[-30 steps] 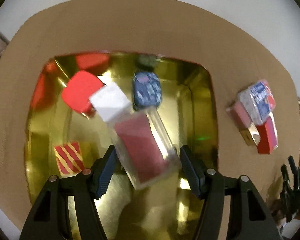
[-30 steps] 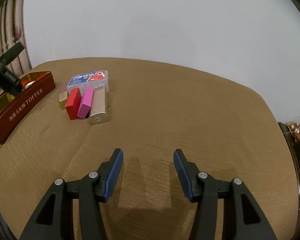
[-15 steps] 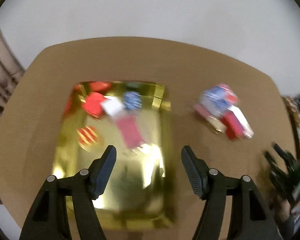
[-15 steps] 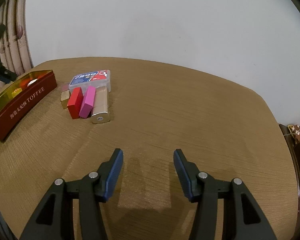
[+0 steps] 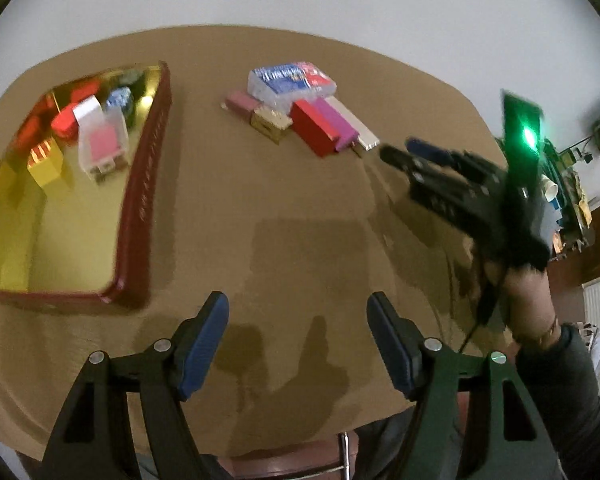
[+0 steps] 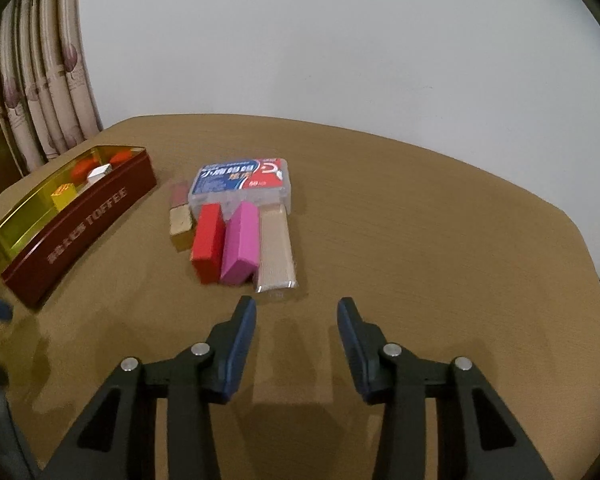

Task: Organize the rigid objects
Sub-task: 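Withdraw the left tool from the tin, then grasp the silver ribbed tube with the right tool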

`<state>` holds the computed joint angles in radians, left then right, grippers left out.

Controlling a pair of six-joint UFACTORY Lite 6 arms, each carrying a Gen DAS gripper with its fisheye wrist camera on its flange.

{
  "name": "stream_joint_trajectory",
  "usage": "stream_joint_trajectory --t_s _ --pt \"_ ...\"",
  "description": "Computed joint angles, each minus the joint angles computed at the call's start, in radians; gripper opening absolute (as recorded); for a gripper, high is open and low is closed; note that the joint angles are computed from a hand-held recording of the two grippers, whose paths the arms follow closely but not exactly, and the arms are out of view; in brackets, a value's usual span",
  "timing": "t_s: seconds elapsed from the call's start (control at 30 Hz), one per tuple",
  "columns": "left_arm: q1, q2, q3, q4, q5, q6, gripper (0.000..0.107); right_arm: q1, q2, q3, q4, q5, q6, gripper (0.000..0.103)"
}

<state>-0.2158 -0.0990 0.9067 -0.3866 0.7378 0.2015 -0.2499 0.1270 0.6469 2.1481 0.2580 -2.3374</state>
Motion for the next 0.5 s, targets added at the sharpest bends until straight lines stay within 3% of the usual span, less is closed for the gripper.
stream_joint_trajectory --t_s 0.13,0.27,0.5 --pt "0.020 0.015 -0.011 -0.022 -0.003 0.042 0.068 0.031 0.073 0.069 0.005 -0.035 -0.017 0.043" --pt "0.037 0.010 -0.010 0.008 -0.017 0.050 0.070 0.041 0.142 0.139 -0.157 -0.040 0.119 0.043" --pt "0.048 0.002 -0.024 0.017 -0.010 0.076 0.071 0.079 0.240 0.242 -0.268 -0.088 0.179 0.043"
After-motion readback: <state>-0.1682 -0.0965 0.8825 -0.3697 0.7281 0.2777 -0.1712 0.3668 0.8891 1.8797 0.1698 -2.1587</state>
